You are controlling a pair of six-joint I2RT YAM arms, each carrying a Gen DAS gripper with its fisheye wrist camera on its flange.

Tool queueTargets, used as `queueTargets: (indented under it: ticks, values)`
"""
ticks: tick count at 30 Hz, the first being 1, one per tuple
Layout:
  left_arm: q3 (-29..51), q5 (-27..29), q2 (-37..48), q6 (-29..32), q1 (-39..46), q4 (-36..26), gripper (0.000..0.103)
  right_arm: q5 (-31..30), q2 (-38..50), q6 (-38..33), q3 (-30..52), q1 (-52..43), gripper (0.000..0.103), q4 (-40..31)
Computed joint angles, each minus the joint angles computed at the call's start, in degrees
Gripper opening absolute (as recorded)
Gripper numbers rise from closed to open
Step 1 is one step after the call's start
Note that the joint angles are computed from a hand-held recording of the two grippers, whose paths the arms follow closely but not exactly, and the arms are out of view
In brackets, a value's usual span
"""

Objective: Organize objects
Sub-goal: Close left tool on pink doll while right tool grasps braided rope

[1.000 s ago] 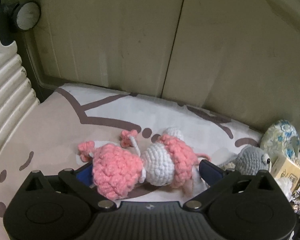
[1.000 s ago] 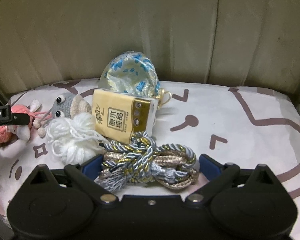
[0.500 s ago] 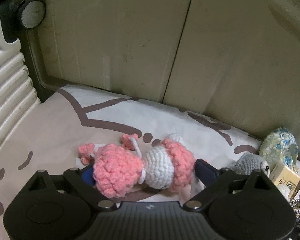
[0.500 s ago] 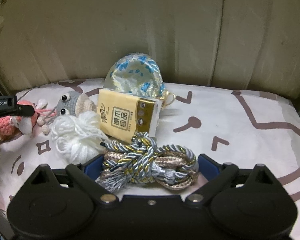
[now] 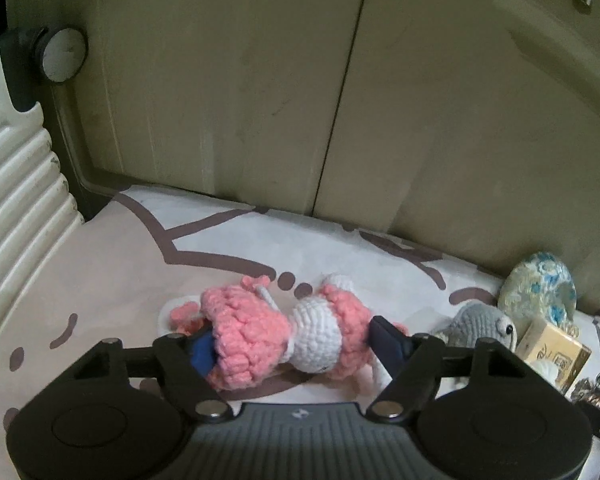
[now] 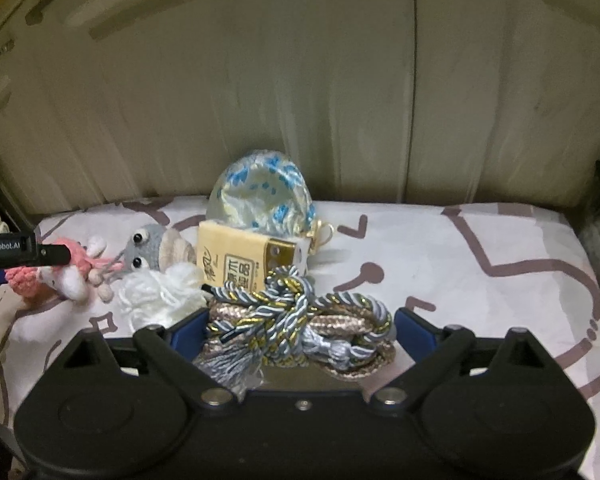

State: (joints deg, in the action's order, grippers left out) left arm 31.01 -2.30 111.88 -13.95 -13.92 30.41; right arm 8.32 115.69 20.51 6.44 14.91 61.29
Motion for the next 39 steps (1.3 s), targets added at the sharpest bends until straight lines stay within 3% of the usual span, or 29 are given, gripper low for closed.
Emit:
queueTargets:
  ticks: [4, 7, 11, 19, 23, 28, 34, 39]
  values:
    - [0.11, 0.49, 0.06, -0.59, 0.38, -0.40, 0.080, 0.48, -2.88, 0.00, -1.00, 0.41, 0.097, -1.74]
    - [0.75, -1.65, 1.00, -1.68, -0.26, 0.20, 0.100, 0.13, -3.98, -0.17, -1.26, 0.02, 0.097, -2.48]
    - [2.96, -5.02, 3.85, -0.22, -1.29, -0.31, 0.103, -0.60, -2.96, -0.32, -1.28, -0.50, 0.097, -1.12]
    - [4.14, -0.40, 8.11, -0.41, 0.62, 3.81, 0.103, -2.92, 3.57, -1.21, 0.28, -1.94, 0.097, 2.75]
    - [3.50, 3.98, 8.66, -1.72, 2.37, 5.36, 0.096, -3.80, 5.80, -1.65, 0.46, -2.70, 0.097, 4.43]
    - [2.89, 3.21, 7.60, -0.39, 0.83, 4.76, 0.091, -4.71, 6.08, -1.42, 0.18, -3.76, 0.097, 5.17]
    - [0.80, 3.38, 3.49, -1.43, 0.71, 3.49, 0.090, -4.31, 0.99, -1.10, -1.46, -4.03, 0.097, 2.79]
    - [-1.70, 3.22, -3.30, -1.62, 0.76, -0.56, 0.090, -2.70, -7.64, 0.04, -3.40, -3.30, 0.097, -3.47]
